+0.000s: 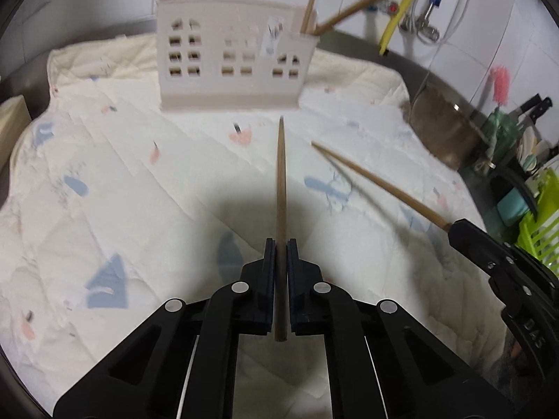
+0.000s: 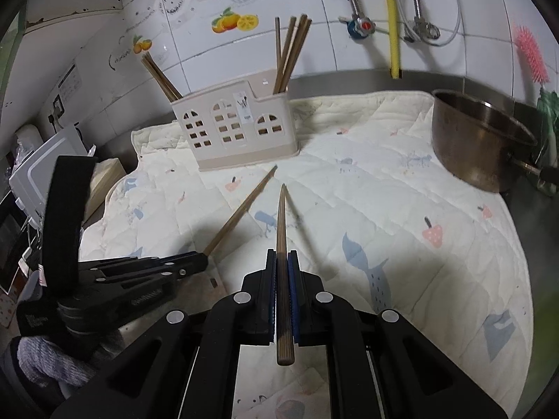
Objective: Organize utensils
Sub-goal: 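Lift the left tool's chopstick upright over the holder while the right tool lifts its own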
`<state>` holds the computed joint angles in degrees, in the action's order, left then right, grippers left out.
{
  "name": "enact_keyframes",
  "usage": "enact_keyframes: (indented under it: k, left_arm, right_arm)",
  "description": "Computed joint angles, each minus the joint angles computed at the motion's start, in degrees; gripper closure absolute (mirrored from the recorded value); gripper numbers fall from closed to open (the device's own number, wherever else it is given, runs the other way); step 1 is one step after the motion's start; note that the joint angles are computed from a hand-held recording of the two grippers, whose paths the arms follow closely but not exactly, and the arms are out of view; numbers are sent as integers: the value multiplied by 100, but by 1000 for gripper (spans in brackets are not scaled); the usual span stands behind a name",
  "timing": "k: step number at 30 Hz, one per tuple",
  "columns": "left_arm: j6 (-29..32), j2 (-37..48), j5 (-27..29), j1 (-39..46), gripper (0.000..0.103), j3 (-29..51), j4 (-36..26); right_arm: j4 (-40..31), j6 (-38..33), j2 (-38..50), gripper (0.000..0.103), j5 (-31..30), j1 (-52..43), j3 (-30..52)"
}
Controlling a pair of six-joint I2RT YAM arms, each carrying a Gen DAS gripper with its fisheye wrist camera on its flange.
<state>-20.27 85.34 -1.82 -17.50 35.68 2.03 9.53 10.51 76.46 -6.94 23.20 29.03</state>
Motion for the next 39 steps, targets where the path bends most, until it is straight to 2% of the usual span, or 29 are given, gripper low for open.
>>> enact_keyframes:
  k: [8, 13, 16, 20, 29, 39]
  left_arm:
    - [554, -1333, 163, 446, 98, 28, -567]
    - [874, -1699, 316, 727, 98, 289, -870]
    - [1010, -1744, 566, 951, 98, 467, -1042]
    - [1160, -1809, 614, 1121, 98, 551, -1081]
    - [1378, -1510, 896, 1415, 98, 772, -1074]
    - [1673, -1263, 1003, 1603, 98, 1752, -1456]
  right_arm:
    - [-265, -101, -206, 97, 160, 159, 388]
    - [-396, -172, -237, 97, 154, 258, 748]
    - [-561, -311, -165, 97, 218, 372, 1059]
    - [-727, -499, -105, 97, 393, 593, 1340]
    - [-939, -538, -18, 97, 438, 687, 1478]
    - [-1613, -911, 176, 97, 461, 479, 2332]
